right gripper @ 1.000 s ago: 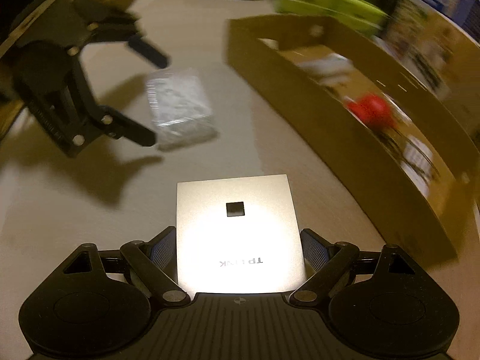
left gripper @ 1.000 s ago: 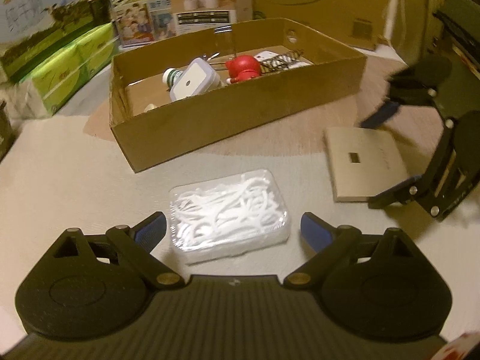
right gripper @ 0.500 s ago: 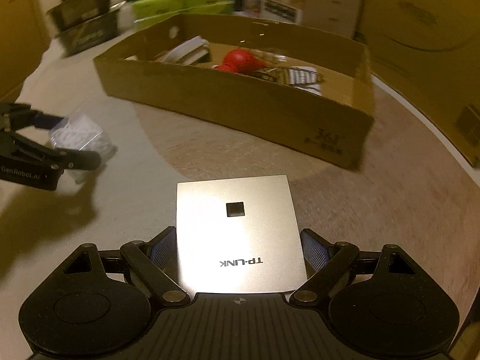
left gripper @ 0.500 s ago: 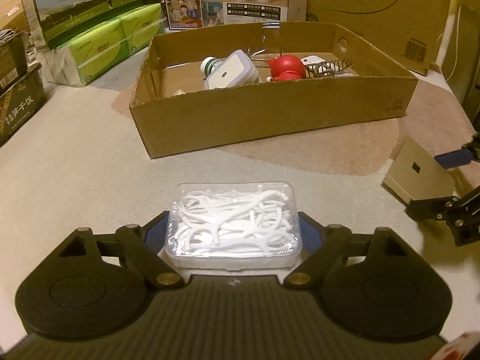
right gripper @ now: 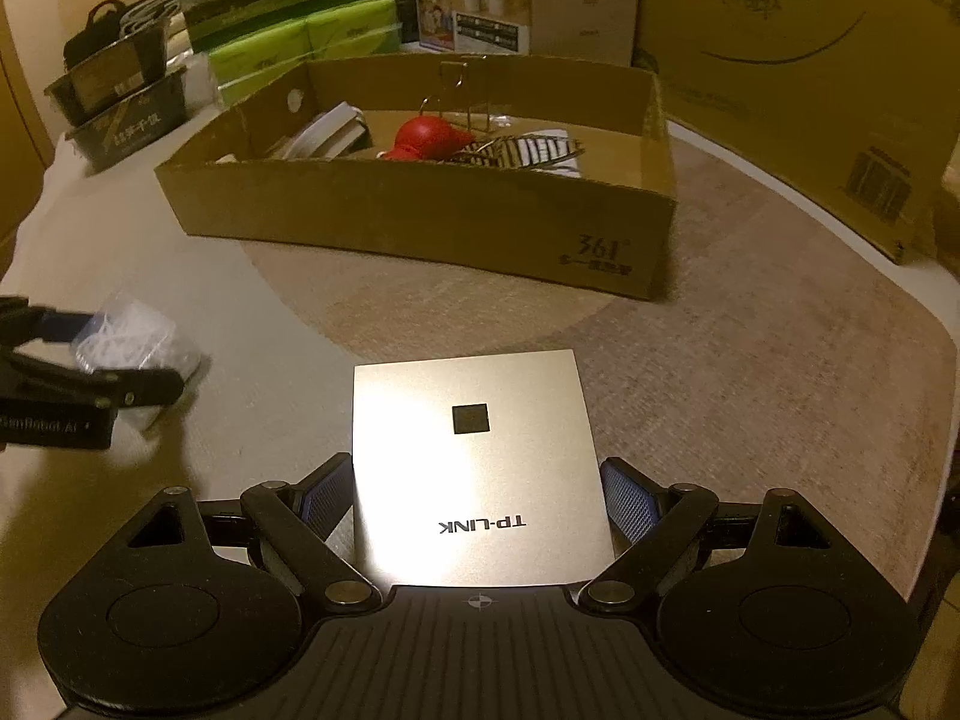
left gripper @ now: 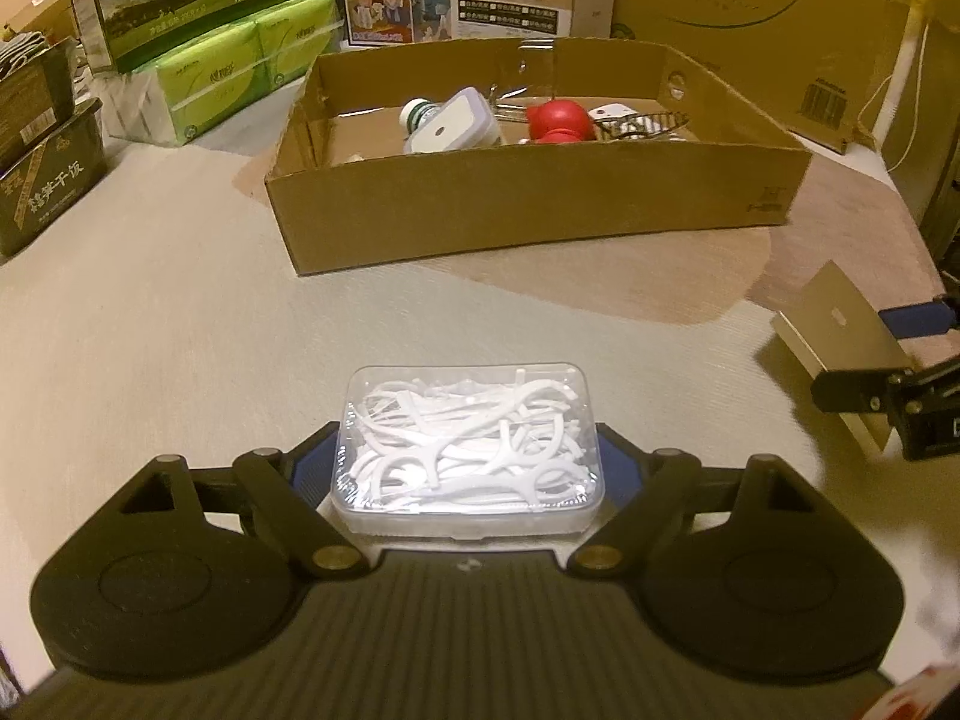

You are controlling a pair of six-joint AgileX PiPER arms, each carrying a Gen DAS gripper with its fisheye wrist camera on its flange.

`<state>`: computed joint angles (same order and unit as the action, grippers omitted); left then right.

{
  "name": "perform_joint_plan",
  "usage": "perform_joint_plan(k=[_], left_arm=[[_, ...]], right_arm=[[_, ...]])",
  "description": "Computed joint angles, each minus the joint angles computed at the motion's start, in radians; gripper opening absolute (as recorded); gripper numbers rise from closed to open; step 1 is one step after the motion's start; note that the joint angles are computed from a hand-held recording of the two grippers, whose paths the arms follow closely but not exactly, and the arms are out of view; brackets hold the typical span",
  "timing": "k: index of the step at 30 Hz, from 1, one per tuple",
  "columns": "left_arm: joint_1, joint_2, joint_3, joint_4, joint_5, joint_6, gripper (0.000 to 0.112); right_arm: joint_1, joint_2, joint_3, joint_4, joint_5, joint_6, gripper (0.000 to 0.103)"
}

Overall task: Organize rigid objects
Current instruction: 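Carry the floss box and gold card over the cardboard box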

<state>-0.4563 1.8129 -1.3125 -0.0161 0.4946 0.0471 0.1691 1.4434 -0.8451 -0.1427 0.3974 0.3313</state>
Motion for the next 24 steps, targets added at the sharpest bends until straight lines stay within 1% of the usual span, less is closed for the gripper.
perform_joint_plan(k=[4,15,18,24], left_arm=[[-0.017,-0.039,0.026,0.007,0.008,-0.022,0.084],[-0.074,-0.137,0.055,0.07,0.031,-0.099,0.084],[-0.082,-0.151,0.05,0.077,0.042,-0.107,0.084],[-0.094,-0.157,0.023,0.085,0.069,-0.111,0.084]], right_arm=[[0.007,-0.05,0.006,-0.031,0.034,0.039,0.086],[0.018,-0.178,0.026,-0.049,0.113,0.084,0.086],[0.024,-0.204,0.032,-0.067,0.131,0.108,0.086],[0.015,-0.236,0.028,-0.057,0.161,0.094,0.086]])
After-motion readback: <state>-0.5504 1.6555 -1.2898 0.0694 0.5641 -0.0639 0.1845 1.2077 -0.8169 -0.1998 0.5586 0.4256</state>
